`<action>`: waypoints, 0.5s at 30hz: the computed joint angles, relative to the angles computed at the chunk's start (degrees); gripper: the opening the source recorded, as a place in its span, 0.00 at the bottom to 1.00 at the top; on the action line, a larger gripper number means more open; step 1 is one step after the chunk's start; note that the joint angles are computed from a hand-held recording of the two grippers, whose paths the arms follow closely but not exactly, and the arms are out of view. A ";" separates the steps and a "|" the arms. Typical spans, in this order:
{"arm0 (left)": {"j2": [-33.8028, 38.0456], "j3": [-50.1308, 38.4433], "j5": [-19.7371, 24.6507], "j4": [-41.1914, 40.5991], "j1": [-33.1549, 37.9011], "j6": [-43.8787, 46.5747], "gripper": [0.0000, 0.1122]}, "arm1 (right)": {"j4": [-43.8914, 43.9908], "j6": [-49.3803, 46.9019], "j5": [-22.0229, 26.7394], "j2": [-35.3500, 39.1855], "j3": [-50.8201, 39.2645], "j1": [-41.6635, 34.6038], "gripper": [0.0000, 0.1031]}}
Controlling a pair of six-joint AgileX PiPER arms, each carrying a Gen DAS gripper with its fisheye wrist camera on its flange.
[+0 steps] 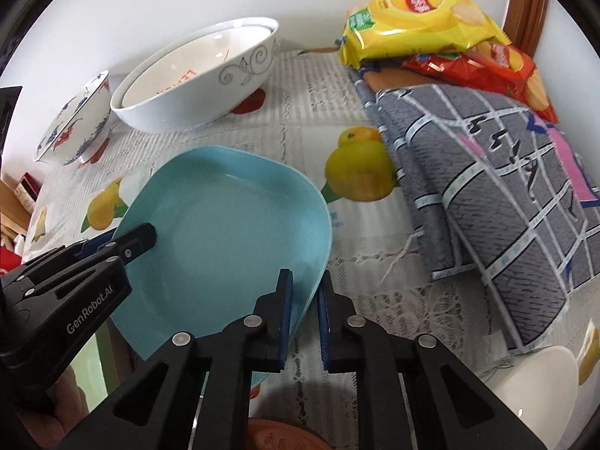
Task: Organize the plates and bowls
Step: 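Close both grippers side by side on the blue plate rim, then lift the blue plate with both grippers and carry it over the green plate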
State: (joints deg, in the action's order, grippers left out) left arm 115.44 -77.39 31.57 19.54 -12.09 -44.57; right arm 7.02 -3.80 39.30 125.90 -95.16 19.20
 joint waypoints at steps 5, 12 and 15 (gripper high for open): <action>-3.31 2.03 -1.47 1.35 -0.38 -1.13 0.10 | 0.57 0.19 -1.82 -1.68 1.83 -0.80 0.10; -11.82 6.31 -0.78 5.03 -2.57 -5.22 0.10 | 3.64 -1.91 -5.15 -9.73 8.17 -1.87 0.09; -16.08 8.61 0.33 7.25 -4.31 -8.01 0.10 | 5.25 -2.97 -5.31 -14.06 11.04 -2.48 0.09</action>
